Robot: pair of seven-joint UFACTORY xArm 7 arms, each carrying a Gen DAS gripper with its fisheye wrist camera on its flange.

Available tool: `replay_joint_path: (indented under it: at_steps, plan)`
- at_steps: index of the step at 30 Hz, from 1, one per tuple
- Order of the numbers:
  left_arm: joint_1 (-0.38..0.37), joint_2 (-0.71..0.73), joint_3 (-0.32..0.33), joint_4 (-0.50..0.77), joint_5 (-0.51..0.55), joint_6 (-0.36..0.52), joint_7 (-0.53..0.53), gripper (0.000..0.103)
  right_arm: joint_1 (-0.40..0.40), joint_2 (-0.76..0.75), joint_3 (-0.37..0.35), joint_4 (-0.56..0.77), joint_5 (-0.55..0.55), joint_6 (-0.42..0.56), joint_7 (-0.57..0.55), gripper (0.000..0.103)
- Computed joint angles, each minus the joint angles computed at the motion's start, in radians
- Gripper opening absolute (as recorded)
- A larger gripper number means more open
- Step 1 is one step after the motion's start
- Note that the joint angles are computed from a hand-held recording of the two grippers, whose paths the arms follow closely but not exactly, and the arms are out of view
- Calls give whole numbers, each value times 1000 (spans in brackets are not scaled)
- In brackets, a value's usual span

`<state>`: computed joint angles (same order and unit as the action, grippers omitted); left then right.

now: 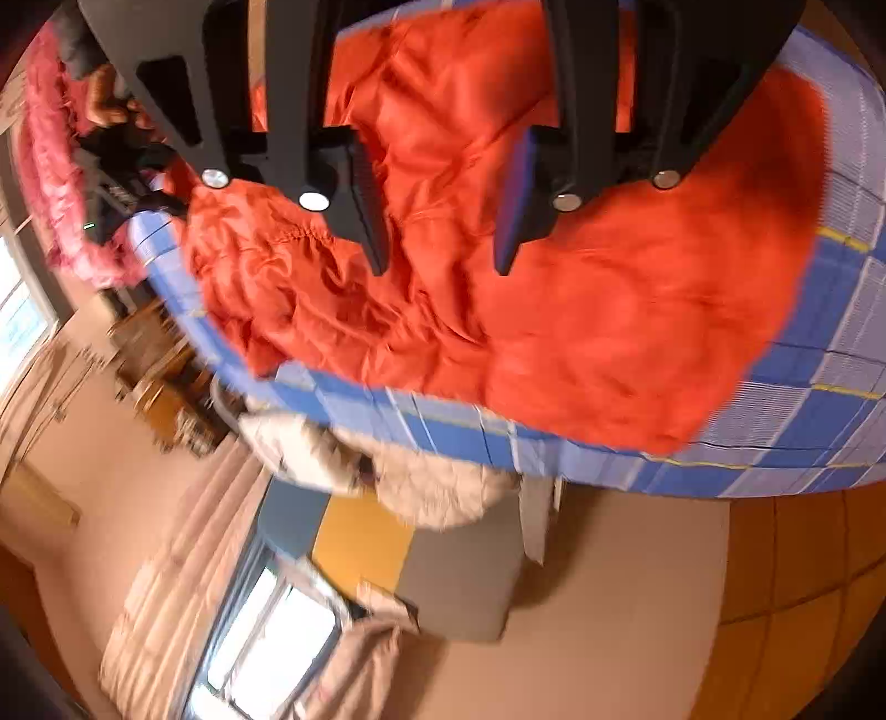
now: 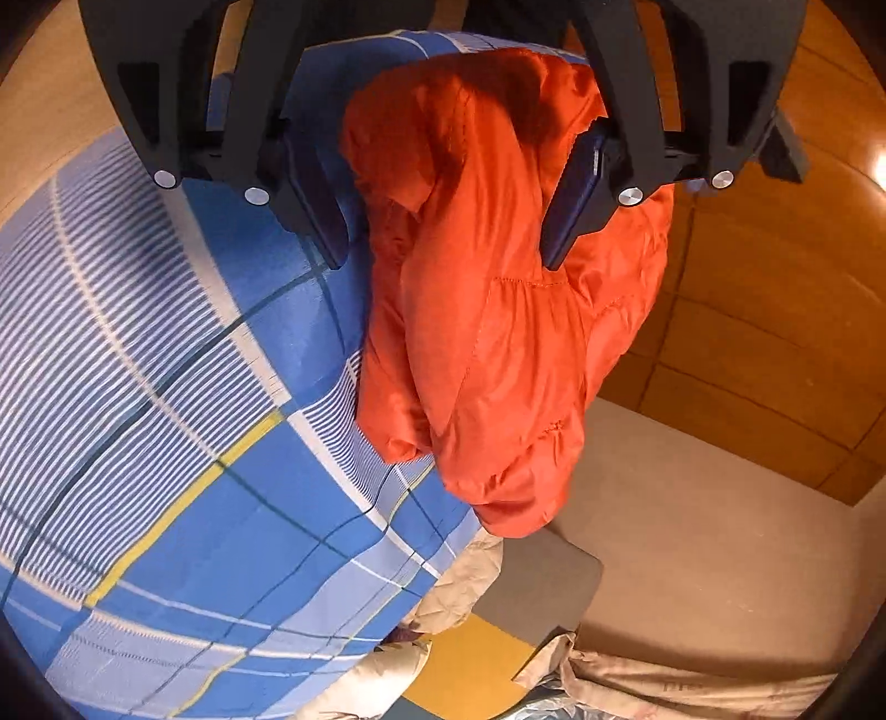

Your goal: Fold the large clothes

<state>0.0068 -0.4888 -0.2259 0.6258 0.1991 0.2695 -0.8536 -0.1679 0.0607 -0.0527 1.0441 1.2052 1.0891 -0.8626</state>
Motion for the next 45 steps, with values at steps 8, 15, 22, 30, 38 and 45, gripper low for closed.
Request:
replay_joint_path:
  at_steps: [8,15,22,30,38,45]
  plan:
    - [-5,192,-39,109,136,62,-94,35,17,-21,7,-7,5,-13,-28,42]
    - [-64,226,28,83,111,6,-58,35,55,-113,8,-24,-21,-63,-36,29]
    - [-76,262,47,73,94,-38,-45,33,155,-270,7,-35,-76,-126,-39,26]
    - [-57,288,43,66,117,-83,-69,31,320,-366,62,-1,-195,-234,0,22]
    - [-101,226,85,41,21,-50,33,27,441,-378,81,11,-304,-327,42,20]
    - [-61,-73,98,-128,-47,-20,78,28,515,-382,103,1,-386,-376,72,20]
